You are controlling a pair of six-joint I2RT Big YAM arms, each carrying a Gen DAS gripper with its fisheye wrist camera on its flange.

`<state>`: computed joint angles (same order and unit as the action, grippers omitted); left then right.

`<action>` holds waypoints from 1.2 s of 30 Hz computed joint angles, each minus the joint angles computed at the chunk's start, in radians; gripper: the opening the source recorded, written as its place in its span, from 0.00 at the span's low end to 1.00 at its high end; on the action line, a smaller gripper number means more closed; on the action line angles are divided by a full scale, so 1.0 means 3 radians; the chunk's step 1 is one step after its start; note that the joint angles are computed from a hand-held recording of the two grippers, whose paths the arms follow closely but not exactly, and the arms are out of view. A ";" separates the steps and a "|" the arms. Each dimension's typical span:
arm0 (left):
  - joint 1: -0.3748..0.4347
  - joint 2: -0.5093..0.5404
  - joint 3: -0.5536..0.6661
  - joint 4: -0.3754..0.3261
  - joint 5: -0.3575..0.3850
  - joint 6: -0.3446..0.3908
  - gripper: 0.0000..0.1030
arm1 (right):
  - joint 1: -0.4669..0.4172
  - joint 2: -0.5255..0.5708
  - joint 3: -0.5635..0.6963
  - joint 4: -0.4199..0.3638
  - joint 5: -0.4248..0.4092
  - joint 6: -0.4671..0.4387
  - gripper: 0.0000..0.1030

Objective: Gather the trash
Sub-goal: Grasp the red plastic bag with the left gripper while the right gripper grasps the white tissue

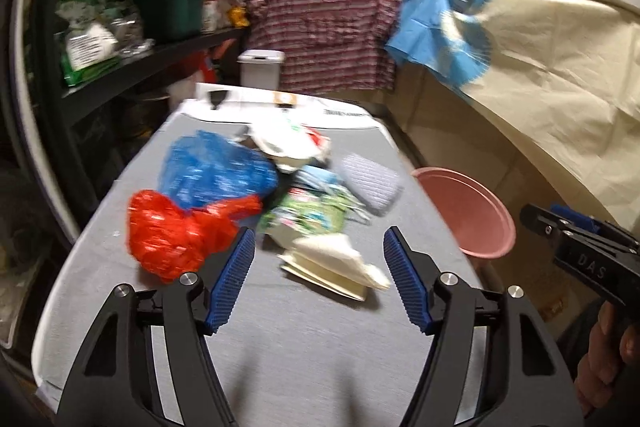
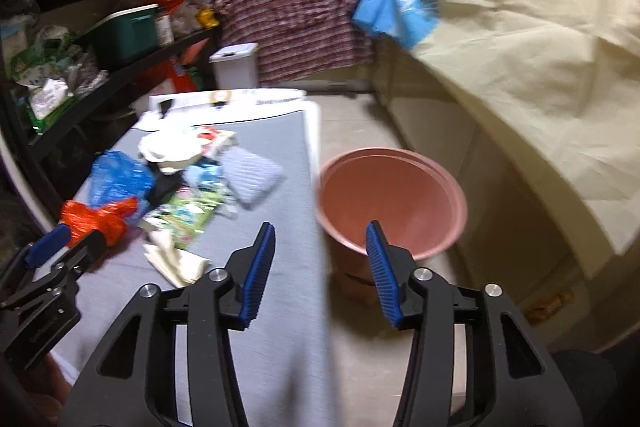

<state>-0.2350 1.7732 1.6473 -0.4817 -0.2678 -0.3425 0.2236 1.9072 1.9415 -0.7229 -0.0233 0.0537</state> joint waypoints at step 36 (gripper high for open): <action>0.0488 0.0351 0.0346 -0.0757 -0.0249 -0.0530 0.37 | 0.0362 0.0780 0.0814 -0.0687 -0.0827 -0.0733 0.03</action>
